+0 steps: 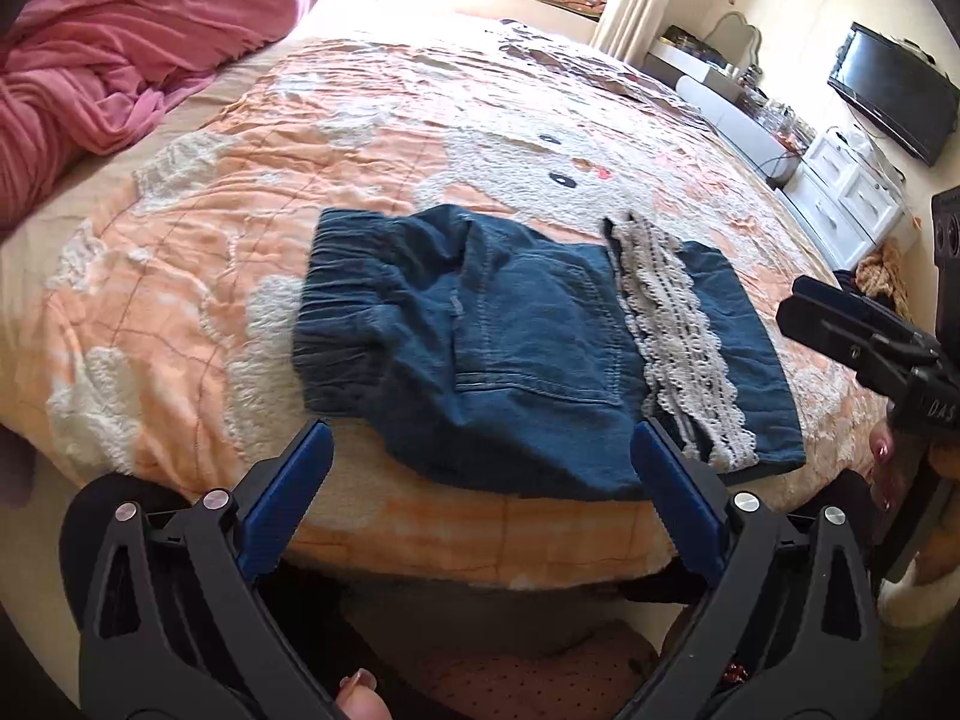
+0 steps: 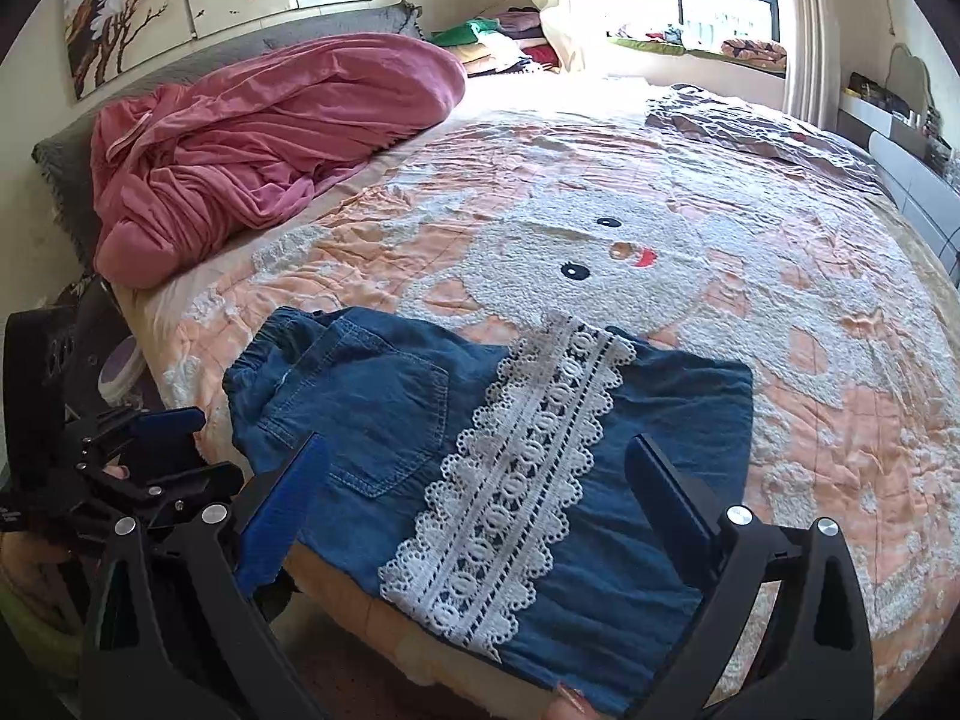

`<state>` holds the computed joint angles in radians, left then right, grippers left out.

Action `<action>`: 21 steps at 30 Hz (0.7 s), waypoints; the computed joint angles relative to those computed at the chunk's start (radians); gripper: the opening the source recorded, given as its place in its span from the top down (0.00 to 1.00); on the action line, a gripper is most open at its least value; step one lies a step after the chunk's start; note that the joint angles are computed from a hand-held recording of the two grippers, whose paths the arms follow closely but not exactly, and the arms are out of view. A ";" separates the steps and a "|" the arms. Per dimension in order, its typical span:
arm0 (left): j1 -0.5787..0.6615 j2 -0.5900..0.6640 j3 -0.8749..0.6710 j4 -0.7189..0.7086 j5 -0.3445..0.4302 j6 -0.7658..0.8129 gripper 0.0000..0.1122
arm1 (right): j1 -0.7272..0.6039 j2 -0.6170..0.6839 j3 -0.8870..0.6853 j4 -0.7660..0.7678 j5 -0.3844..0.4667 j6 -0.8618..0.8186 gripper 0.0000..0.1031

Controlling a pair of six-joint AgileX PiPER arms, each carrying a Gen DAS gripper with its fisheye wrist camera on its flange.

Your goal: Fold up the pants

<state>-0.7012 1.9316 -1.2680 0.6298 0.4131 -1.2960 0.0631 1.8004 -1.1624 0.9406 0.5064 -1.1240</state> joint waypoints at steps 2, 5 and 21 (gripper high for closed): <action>0.015 -0.003 0.020 -0.003 -0.017 -0.010 0.17 | 0.022 0.038 -0.059 -0.049 0.023 0.059 0.05; 0.042 -0.002 0.043 -0.022 -0.043 -0.004 0.17 | 0.060 0.094 -0.141 -0.129 0.043 0.145 0.05; 0.132 0.042 0.086 -0.372 -0.235 0.306 0.17 | 0.203 0.464 -0.746 -0.396 0.335 0.448 0.05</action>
